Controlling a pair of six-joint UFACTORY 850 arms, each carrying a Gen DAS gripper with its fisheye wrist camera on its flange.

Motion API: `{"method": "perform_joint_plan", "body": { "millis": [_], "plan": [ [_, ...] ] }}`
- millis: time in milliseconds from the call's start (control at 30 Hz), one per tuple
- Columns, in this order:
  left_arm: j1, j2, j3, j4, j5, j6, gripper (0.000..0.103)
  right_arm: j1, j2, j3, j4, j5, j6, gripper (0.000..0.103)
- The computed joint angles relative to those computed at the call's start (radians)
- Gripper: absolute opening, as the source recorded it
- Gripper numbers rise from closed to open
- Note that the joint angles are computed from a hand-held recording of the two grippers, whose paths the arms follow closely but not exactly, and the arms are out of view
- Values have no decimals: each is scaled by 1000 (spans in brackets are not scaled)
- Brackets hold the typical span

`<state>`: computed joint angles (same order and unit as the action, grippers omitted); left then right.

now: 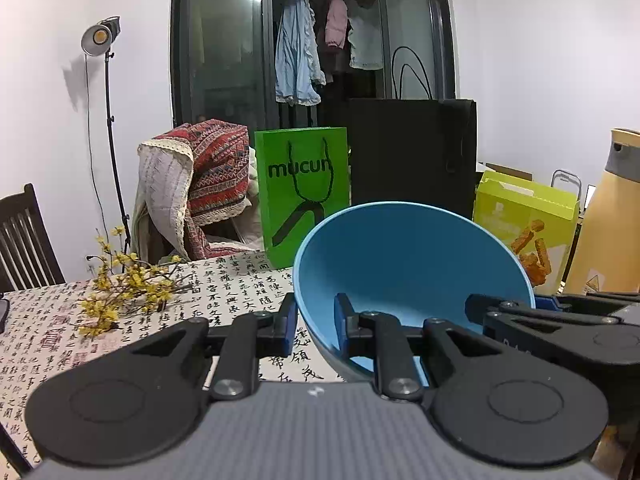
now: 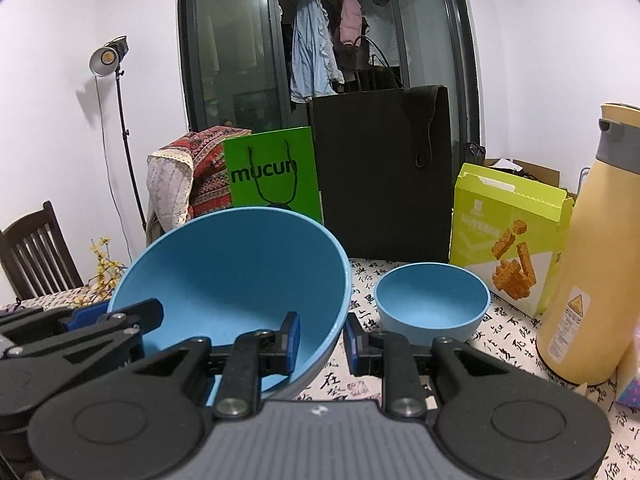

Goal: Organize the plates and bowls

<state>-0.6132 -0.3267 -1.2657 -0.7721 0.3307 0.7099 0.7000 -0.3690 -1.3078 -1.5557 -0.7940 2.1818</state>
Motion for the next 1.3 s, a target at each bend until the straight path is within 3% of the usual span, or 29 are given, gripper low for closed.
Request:
{"method": "perform_joint_plan", "body": {
  "millis": [1300],
  "plan": [
    [2,330,362,40,131,-94,20,213,31,20,18,-144,27,23]
  ]
}}
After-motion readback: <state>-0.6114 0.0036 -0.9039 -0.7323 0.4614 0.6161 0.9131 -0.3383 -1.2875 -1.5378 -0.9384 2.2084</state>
